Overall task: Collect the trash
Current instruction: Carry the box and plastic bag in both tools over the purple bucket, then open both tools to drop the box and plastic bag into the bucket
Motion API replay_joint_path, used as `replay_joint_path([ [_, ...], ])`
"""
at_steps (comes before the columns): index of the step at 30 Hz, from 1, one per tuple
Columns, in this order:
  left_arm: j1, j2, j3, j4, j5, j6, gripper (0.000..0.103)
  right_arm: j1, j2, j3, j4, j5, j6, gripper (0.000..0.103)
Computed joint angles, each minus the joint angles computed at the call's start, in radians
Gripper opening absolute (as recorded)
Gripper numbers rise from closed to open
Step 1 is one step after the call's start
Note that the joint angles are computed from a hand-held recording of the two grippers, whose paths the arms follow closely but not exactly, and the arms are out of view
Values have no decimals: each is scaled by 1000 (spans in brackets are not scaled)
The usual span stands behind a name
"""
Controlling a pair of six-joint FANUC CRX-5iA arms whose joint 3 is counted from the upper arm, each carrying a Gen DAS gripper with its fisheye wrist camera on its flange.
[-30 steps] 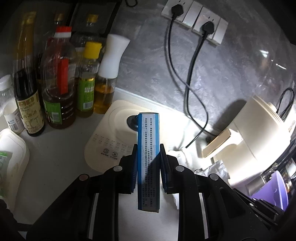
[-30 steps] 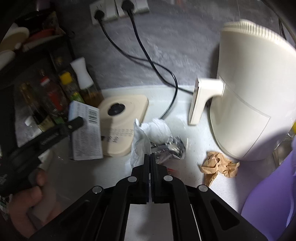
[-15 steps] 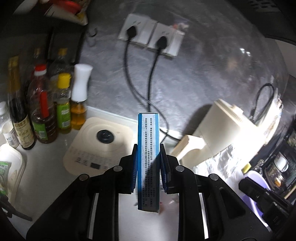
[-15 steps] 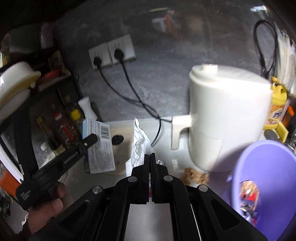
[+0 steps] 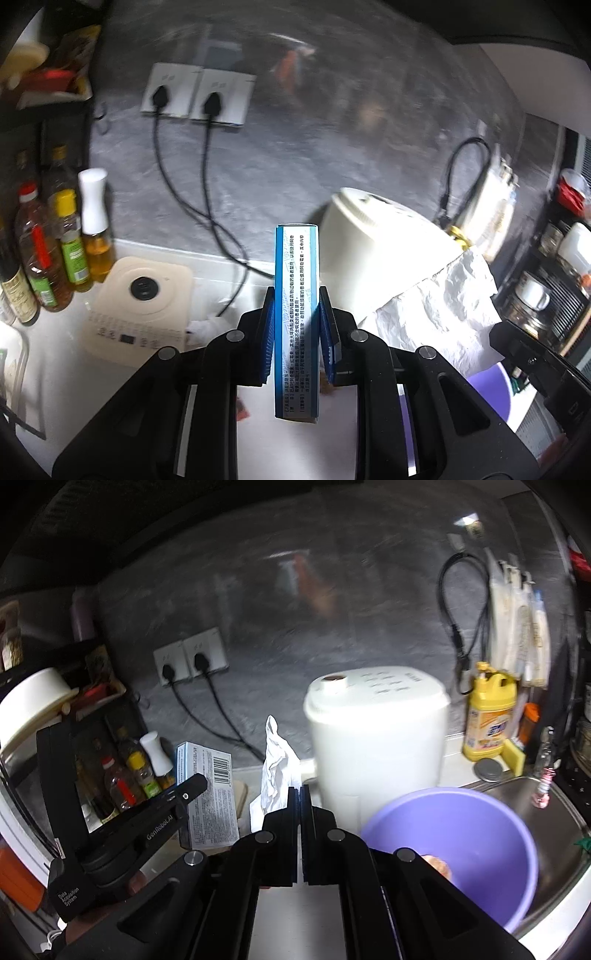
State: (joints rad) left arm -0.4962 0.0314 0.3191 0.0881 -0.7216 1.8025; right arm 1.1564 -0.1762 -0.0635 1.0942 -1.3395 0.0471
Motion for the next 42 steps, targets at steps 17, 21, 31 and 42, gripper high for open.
replay_joint_path([
  [17,-135,94,129,0,-24,-62,21,79,-138,-152,97,-248,-173,6],
  [21,-163,121,163,-5,-37,-76,21,75,-178,-186,39,-266,-222,51],
  [31,-204,188,211,76,-77,-147,22,164,-252,-276,34,-378,-313,67],
  [42,-165,157,193,17,-88,-73,71,192,-268,-295,25,-405,-339,77],
])
